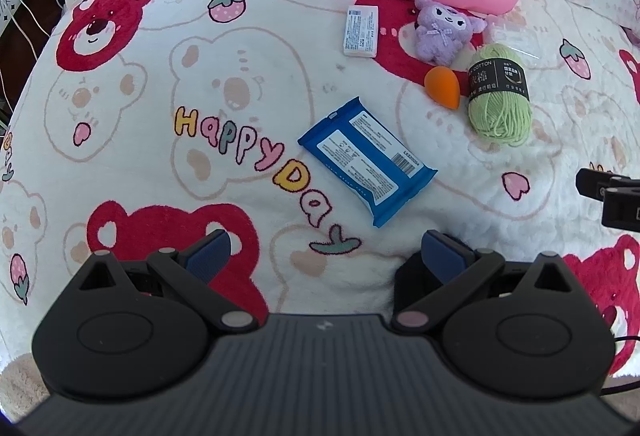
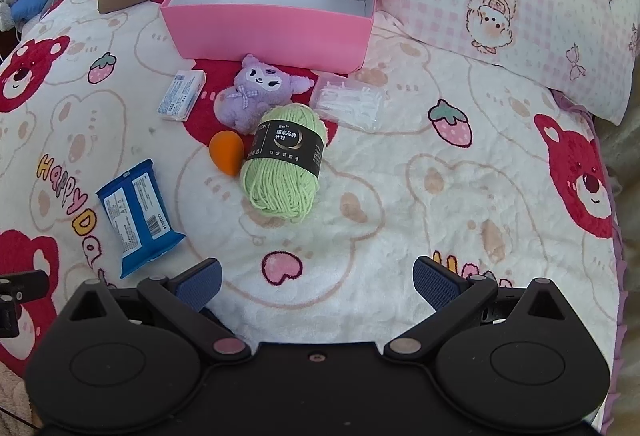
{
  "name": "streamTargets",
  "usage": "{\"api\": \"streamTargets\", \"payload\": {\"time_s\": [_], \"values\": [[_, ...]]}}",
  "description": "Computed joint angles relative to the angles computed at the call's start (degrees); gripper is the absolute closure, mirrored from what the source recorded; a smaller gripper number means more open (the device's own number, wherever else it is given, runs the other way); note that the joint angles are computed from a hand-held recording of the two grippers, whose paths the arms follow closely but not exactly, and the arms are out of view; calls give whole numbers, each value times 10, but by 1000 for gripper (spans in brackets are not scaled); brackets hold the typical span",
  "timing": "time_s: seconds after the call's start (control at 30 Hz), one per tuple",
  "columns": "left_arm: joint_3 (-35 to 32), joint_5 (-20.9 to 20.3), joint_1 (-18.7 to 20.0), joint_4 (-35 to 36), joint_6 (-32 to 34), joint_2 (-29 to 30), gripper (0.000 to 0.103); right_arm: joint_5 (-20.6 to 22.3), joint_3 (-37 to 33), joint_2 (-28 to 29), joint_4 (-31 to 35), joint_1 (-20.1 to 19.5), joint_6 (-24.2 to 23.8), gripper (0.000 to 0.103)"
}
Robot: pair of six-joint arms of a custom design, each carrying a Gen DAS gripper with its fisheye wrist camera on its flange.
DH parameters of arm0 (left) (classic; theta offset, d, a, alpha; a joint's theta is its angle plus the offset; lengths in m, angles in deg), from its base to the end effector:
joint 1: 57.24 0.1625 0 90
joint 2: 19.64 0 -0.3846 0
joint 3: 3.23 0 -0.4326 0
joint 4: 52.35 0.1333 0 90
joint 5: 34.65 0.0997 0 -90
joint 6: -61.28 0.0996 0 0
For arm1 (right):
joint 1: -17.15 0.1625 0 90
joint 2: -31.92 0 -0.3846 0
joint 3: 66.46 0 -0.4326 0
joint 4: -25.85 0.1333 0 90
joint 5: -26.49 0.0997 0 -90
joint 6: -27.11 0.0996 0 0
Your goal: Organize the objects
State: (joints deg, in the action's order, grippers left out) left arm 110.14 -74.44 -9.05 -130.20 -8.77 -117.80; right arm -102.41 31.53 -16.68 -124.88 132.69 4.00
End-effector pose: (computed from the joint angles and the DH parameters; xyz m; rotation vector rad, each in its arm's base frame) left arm -0.1250 -0.4545 0.3273 -0.2957 2.2119 -0.5582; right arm 0.3436 -0.5550 0.0662 0.9328 -2.2725 0.2621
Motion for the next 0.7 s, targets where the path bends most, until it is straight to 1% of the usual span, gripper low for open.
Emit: {"api": "streamTargets", "payload": {"time_s": [0.13,0.17,0.2,0.3,0.4,0.47,0.53,0.6,0.63,0.67,0.7], "values": [[1,1,1,-7,14,-2,0,-2,-6,5,8,-1,-1,0],[2,1,1,-13,24,-4,0,4,-7,5,9,-2,-5,0],[4,2,2,-21,38,-6,0,20,-6,3,7,-5,-15,0],[8,20,0,-28,65,-15,0,86,1,-9,-10,-11,-76,3],[0,46,5,-1,78,-12,0,113,19,-6,-89,-8,-178,3],[3,43,20,-35,112,-18,0,134,26,-2,-121,-10,-231,3],[14,39,35,-93,159,-31,0,157,27,4,-132,-14,-262,3],[27,58,45,-135,194,-36,0,172,22,13,-134,-19,-274,3],[31,69,49,-145,207,-35,0,181,21,17,-134,-22,-277,4],[32,77,54,-155,226,-32,1,186,17,21,-127,-25,-276,4],[36,78,59,-182,258,-32,1,184,10,26,-104,-26,-273,4]]}}
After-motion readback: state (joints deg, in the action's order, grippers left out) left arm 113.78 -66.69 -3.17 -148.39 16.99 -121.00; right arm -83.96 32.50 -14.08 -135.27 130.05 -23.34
